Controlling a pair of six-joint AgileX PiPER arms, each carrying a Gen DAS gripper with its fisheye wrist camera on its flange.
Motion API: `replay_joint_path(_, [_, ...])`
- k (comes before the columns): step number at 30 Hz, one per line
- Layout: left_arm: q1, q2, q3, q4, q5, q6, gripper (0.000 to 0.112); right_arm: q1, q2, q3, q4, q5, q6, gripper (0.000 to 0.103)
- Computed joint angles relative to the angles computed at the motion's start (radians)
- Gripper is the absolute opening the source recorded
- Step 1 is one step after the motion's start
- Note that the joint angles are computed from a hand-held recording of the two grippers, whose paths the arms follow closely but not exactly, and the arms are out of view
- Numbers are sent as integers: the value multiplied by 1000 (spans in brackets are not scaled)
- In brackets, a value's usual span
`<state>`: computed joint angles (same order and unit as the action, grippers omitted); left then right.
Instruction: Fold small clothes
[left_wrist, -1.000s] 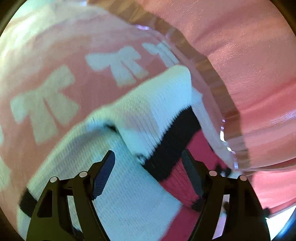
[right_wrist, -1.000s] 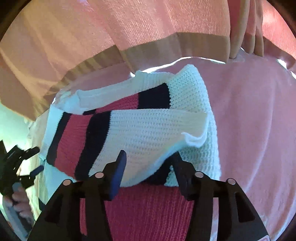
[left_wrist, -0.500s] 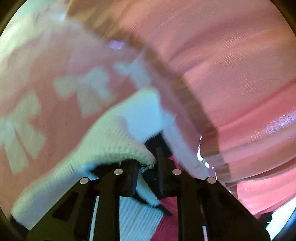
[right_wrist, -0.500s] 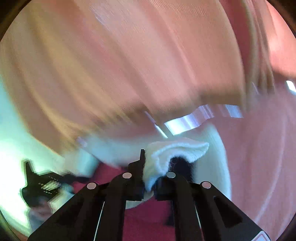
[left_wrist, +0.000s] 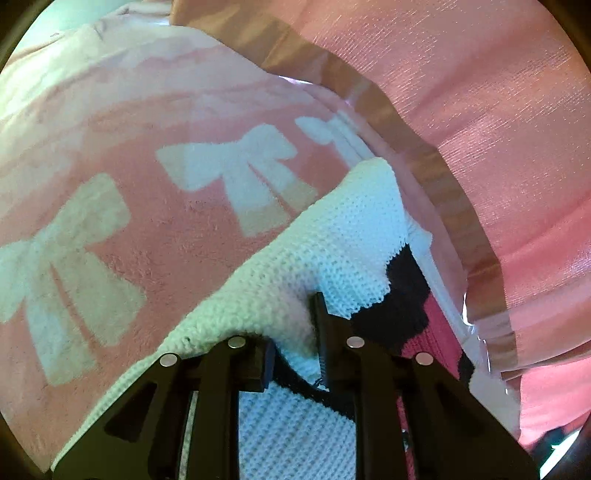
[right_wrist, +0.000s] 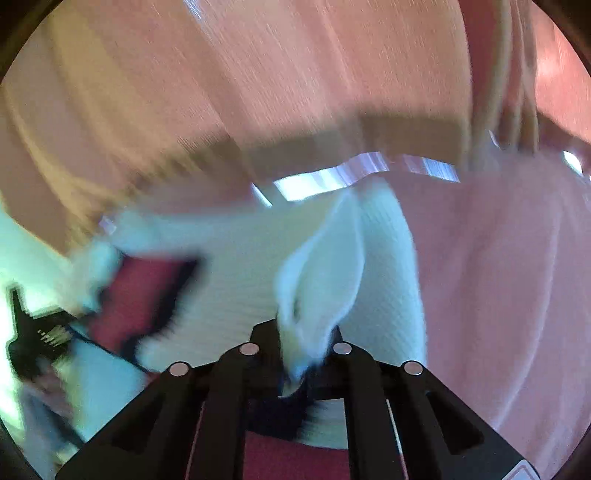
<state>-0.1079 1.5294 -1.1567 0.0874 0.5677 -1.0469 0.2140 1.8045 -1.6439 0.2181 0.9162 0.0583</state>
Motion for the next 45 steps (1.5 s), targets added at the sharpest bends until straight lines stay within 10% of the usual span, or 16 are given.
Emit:
replay_joint_path(14, [55, -51, 33, -146, 45, 201, 22, -48, -101, 86, -6, 24, 29, 22])
replay_joint_path(17, [34, -42, -1, -85, 86, 167, 22, -29, -73, 93, -44, -1, 39, 4])
replay_joint_path(27, [44, -28, -17, -49, 97, 149, 22, -16, -45, 81, -121, -27, 64, 3])
replay_joint_path(38, [-63, -339, 107, 97, 242, 72, 39, -95, -503, 363, 60, -11, -1, 38])
replay_joint_path(45, [-467, -630, 294, 364, 466, -246, 70, -116, -861, 666, 66, 99, -16, 53])
